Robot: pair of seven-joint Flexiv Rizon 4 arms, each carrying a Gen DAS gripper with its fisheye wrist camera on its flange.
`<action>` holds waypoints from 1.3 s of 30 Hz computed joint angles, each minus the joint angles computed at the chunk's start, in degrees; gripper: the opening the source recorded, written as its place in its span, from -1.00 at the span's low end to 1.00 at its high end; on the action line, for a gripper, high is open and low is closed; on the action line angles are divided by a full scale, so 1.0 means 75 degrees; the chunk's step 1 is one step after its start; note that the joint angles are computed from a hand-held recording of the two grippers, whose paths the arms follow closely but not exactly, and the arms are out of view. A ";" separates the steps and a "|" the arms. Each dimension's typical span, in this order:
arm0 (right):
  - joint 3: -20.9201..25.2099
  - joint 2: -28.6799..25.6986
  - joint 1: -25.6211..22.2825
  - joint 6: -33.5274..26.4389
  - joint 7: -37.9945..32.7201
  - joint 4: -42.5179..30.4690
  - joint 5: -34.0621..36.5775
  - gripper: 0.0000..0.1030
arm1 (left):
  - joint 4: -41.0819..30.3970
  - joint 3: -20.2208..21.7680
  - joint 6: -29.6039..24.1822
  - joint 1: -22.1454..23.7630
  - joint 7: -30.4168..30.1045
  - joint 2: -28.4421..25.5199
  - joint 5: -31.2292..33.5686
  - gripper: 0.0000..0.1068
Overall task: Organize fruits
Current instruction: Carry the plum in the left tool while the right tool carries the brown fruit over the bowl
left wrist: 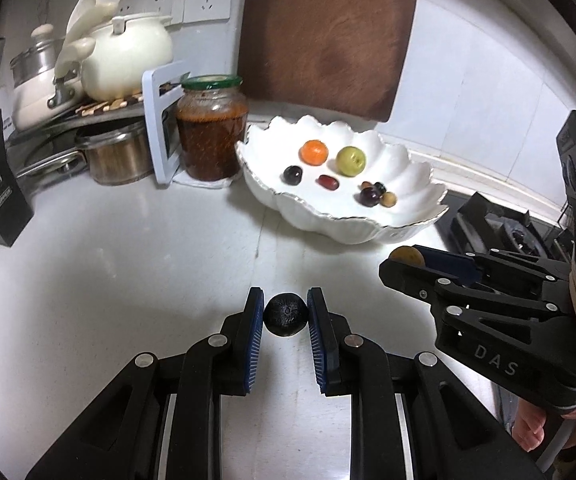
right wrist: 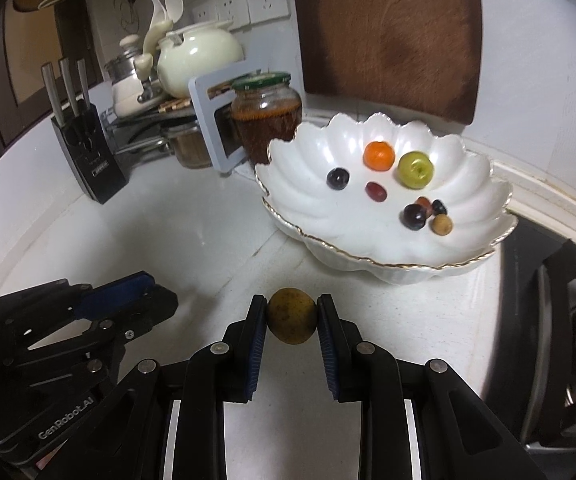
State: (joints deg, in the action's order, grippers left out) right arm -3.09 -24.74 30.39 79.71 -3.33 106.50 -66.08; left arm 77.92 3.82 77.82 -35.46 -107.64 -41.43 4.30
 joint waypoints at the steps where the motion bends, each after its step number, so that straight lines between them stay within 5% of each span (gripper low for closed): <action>1: -0.0056 0.0067 0.0040 -0.0023 0.0125 0.0044 -0.0116 -0.47 | -0.0021 -0.0042 0.0021 0.0016 0.0045 -0.0001 0.0004 -0.57; 26: 0.0814 0.1206 -0.1145 -0.1205 0.2647 0.0318 -0.2862 -0.47 | -0.0912 -0.0203 0.0617 -0.0061 0.1181 -0.0172 -0.0291 -0.57; 39: 0.0861 0.1203 -0.1495 -0.1420 0.2974 0.0029 -0.3184 -0.47 | -0.2162 -0.0033 0.0191 -0.0126 0.1291 -0.0711 -0.0371 -0.57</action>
State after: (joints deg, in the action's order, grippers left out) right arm 3.36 -15.72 19.17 69.06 18.97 106.71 -89.96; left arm 61.71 3.58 79.25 -36.40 -97.96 -46.76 1.52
